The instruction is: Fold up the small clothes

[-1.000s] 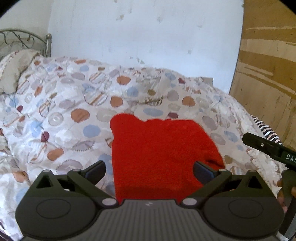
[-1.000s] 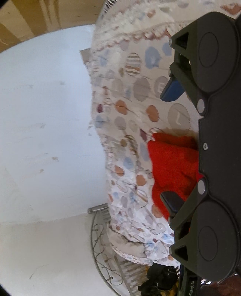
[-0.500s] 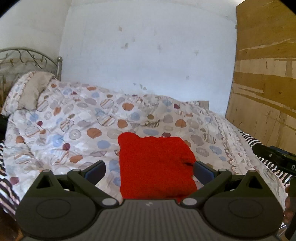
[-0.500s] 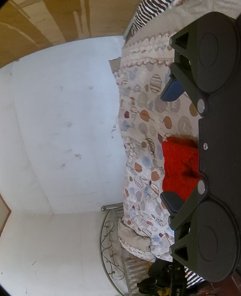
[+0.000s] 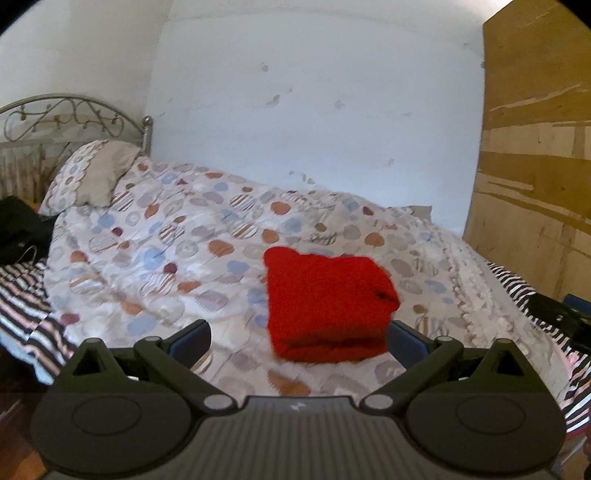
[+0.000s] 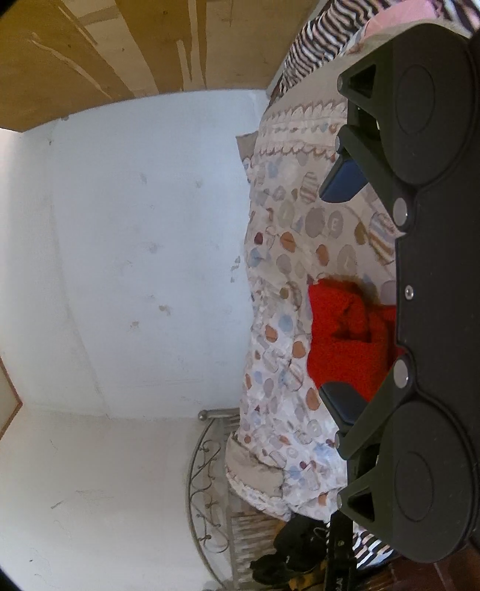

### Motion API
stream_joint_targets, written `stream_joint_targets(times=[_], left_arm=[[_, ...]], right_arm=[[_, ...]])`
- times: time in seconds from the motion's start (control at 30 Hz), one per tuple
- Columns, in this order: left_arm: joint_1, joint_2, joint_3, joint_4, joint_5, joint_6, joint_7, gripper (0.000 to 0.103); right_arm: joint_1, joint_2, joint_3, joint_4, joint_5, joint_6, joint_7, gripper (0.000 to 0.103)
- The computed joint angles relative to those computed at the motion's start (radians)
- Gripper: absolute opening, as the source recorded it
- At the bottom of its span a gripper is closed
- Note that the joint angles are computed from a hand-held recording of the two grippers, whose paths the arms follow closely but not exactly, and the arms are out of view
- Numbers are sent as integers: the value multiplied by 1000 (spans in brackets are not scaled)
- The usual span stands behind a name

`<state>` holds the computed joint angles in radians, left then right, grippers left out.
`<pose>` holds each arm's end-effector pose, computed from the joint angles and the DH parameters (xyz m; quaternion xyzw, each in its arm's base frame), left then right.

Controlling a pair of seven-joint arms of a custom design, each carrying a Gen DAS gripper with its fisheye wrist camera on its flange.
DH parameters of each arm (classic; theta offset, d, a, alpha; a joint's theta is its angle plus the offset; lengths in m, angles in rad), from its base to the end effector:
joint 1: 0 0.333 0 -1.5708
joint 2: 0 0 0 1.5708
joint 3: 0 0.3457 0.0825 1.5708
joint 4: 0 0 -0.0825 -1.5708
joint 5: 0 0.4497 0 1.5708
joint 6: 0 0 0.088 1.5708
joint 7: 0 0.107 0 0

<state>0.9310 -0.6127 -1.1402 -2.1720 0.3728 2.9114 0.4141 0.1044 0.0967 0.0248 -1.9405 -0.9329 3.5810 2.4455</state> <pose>0.5430 -0.2522 0.5851 -0.6912 0.4643 -0.3720 0.4103 0.6226 0.1816 0.5807 -0.6454 0.4163 -0.3146 0.5578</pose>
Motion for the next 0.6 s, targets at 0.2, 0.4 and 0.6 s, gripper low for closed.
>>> stream_joint_targets(times=[0.2, 0.4, 0.6], left_arm=[[-44, -9, 17, -62, -13, 15, -36, 103], [-62, -16, 13, -92, -5, 28, -37, 103], [-70, -33, 6, -104, -7, 39, -23, 103]], right_arm=[[44, -63, -5, -134, 204, -18, -217, 103], [87, -108, 11, -249, 500, -18, -490, 103], [90, -125, 6, -284, 496, -19, -491, 103]])
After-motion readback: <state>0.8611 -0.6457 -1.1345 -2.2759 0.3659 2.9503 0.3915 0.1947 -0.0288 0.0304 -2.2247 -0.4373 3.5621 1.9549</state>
